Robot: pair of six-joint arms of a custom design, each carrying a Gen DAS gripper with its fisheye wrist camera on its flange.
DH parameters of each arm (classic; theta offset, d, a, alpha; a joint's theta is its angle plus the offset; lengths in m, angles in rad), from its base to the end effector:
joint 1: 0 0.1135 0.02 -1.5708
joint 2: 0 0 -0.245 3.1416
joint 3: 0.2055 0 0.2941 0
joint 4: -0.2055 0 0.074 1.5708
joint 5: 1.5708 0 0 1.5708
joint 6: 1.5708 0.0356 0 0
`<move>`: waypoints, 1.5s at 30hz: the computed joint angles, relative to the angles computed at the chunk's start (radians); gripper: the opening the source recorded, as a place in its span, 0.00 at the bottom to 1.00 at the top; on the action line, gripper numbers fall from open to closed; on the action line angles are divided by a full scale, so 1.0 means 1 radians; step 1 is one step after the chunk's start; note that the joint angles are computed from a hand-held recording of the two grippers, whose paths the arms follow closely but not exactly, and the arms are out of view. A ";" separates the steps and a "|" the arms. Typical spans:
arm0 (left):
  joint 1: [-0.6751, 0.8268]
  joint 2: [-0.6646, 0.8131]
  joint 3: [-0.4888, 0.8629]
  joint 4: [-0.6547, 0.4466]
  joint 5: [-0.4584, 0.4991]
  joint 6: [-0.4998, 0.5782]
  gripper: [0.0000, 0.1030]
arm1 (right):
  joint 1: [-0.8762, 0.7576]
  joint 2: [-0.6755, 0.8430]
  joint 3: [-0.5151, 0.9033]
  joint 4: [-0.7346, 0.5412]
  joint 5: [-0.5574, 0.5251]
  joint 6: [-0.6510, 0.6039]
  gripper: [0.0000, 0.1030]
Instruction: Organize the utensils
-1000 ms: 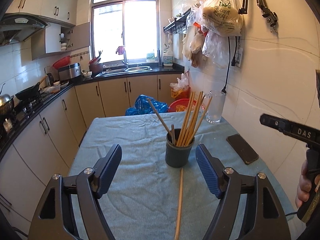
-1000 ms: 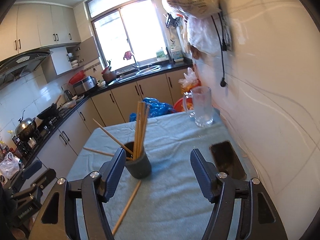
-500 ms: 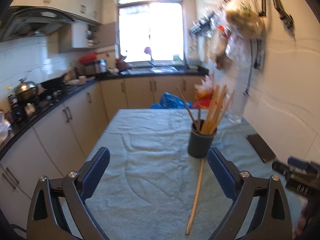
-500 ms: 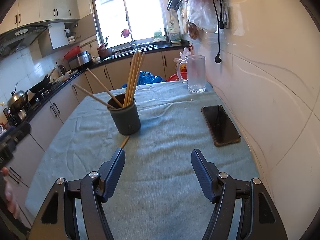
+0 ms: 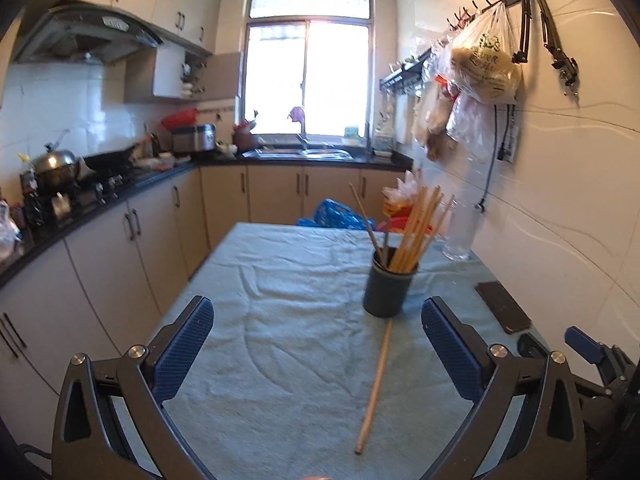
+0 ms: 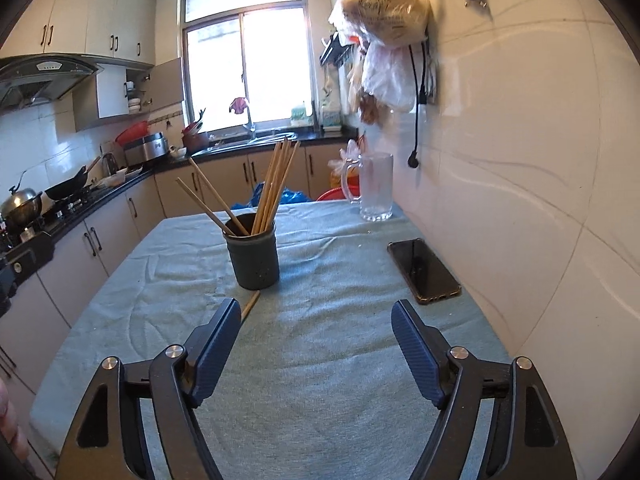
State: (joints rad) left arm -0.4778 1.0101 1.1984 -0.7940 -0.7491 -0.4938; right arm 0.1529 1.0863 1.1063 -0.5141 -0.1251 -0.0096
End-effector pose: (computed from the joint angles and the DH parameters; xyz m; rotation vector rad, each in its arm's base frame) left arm 0.2274 -0.0905 0.3769 -0.4204 1.9621 0.2025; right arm 0.2847 0.0484 0.3442 -0.2447 2.0533 0.2174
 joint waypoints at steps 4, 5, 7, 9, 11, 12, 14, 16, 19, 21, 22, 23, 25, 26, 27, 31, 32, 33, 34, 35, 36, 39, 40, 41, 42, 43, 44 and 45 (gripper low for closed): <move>0.008 0.019 -0.004 -0.015 0.057 0.002 1.00 | 0.031 -0.011 -0.015 0.004 0.059 -0.016 0.81; 0.005 0.021 -0.008 -0.015 0.066 0.001 1.00 | 0.033 -0.008 -0.015 0.003 0.067 -0.020 0.81; 0.013 0.028 -0.010 -0.025 0.108 -0.004 1.00 | 0.034 -0.001 -0.014 -0.004 0.071 -0.016 0.82; 0.016 0.041 -0.005 -0.046 0.115 -0.022 1.00 | 0.035 0.008 -0.011 -0.011 0.077 -0.012 0.82; 0.013 0.055 -0.001 -0.063 0.095 -0.035 1.00 | 0.035 0.016 -0.009 -0.015 0.084 -0.008 0.82; 0.013 0.059 -0.001 -0.067 0.089 -0.037 1.00 | 0.031 0.019 -0.008 -0.017 0.084 -0.006 0.82; 0.012 0.065 -0.002 -0.073 0.078 -0.041 1.00 | 0.029 0.024 -0.004 -0.017 0.090 -0.001 0.82; 0.016 0.067 -0.004 -0.076 0.078 -0.043 1.00 | 0.027 0.026 -0.002 -0.018 0.093 0.000 0.82; 0.024 0.070 -0.005 -0.075 0.092 -0.053 1.00 | 0.025 0.031 0.003 -0.018 0.096 0.004 0.82; 0.025 0.073 -0.004 -0.076 0.098 -0.058 1.00 | 0.029 0.034 0.006 -0.020 0.099 0.003 0.82; 0.024 0.076 -0.002 -0.078 0.096 -0.059 1.00 | 0.030 0.034 0.005 -0.019 0.100 0.003 0.82; 0.023 0.079 0.000 -0.079 0.096 -0.059 1.00 | 0.031 0.033 0.004 -0.018 0.101 0.002 0.82; 0.025 0.076 0.000 -0.078 0.100 -0.060 1.00 | 0.031 0.032 0.004 -0.019 0.101 0.003 0.82; 0.024 0.075 -0.001 -0.076 0.100 -0.061 1.00 | 0.031 0.032 0.003 -0.019 0.100 0.004 0.82; 0.022 0.075 -0.003 -0.073 0.094 -0.062 1.00 | 0.030 0.030 0.001 -0.017 0.100 0.005 0.82; 0.003 0.070 -0.017 -0.050 0.048 -0.053 1.00 | 0.030 0.027 0.000 -0.013 0.102 0.010 0.82; -0.006 0.069 -0.022 -0.041 0.030 -0.049 1.00 | 0.030 0.025 -0.001 -0.013 0.101 0.012 0.82; -0.013 0.067 -0.026 -0.034 0.017 -0.046 1.00 | 0.029 0.025 -0.002 -0.013 0.100 0.014 0.82; -0.017 0.066 -0.029 -0.028 0.008 -0.043 1.00 | 0.028 0.025 -0.001 -0.014 0.098 0.014 0.82; -0.022 0.064 -0.032 -0.024 0.001 -0.040 1.00 | 0.026 0.025 -0.001 -0.015 0.097 0.015 0.82; -0.025 0.060 -0.035 -0.020 -0.002 -0.037 1.00 | 0.025 0.026 -0.001 -0.016 0.096 0.015 0.82; -0.030 0.057 -0.040 -0.011 -0.005 -0.029 1.00 | 0.020 0.026 -0.004 -0.015 0.090 0.017 0.82; -0.029 0.053 -0.041 -0.013 -0.004 -0.028 1.00 | 0.017 0.027 -0.001 -0.016 0.088 0.017 0.82; -0.029 0.053 -0.041 -0.014 -0.001 -0.030 1.00 | 0.017 0.027 0.000 -0.017 0.088 0.016 0.82; -0.028 0.054 -0.039 -0.017 0.001 -0.032 1.00 | 0.017 0.025 -0.001 -0.017 0.089 0.016 0.82; -0.027 0.054 -0.038 -0.019 0.005 -0.035 1.00 | 0.017 0.025 -0.001 -0.018 0.088 0.015 0.83; -0.026 0.053 -0.038 -0.022 0.010 -0.039 1.00 | 0.017 0.025 -0.001 -0.018 0.087 0.016 0.83; -0.026 0.053 -0.038 -0.024 0.013 -0.043 1.00 | 0.017 0.024 -0.001 -0.018 0.087 0.016 0.83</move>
State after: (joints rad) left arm -0.5035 1.0628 1.1603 -0.8185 -0.7365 -0.5367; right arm 0.1697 1.1106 1.1052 -0.5322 -0.0376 0.0068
